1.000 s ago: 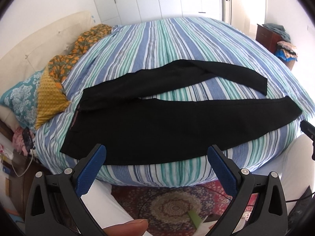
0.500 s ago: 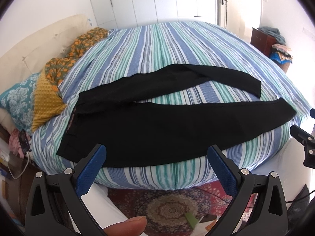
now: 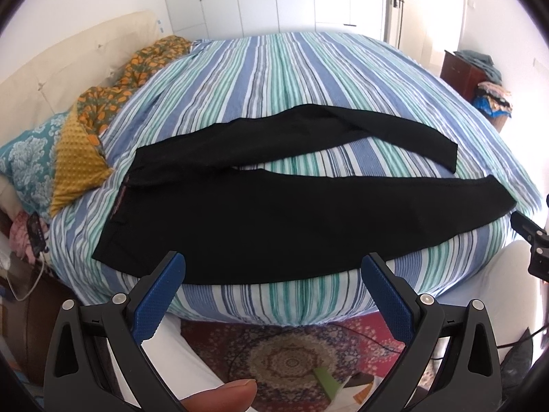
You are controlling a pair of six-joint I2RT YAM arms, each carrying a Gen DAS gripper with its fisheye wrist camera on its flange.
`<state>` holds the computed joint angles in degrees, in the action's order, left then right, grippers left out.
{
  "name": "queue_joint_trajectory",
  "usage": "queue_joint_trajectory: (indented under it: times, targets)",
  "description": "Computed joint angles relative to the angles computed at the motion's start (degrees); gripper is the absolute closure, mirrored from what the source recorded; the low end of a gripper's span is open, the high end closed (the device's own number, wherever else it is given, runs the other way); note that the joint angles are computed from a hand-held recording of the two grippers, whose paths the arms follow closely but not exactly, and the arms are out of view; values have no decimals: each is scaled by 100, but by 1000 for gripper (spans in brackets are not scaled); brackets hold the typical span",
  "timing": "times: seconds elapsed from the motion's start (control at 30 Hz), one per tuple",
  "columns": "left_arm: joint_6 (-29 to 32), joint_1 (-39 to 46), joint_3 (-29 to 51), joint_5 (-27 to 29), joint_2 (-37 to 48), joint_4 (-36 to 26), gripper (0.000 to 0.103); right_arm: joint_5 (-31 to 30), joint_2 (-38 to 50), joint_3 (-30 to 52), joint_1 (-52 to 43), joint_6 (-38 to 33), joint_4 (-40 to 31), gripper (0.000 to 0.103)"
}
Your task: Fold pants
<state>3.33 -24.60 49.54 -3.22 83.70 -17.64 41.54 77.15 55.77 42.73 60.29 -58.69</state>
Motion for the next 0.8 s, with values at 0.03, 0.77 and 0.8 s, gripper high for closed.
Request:
queue_joint_trajectory:
  times: [0.03, 0.77, 0.8]
  targets:
    - [0, -3, 10, 1, 10, -8, 1, -10, 4, -9, -6, 3, 0, 0]
    - [-27, 60, 45, -27, 119, -31, 1, 1, 175, 61, 12, 58, -98, 0]
    - [-23, 63, 46, -24, 119, -32, 1, -2, 173, 59, 17, 58, -90, 0]
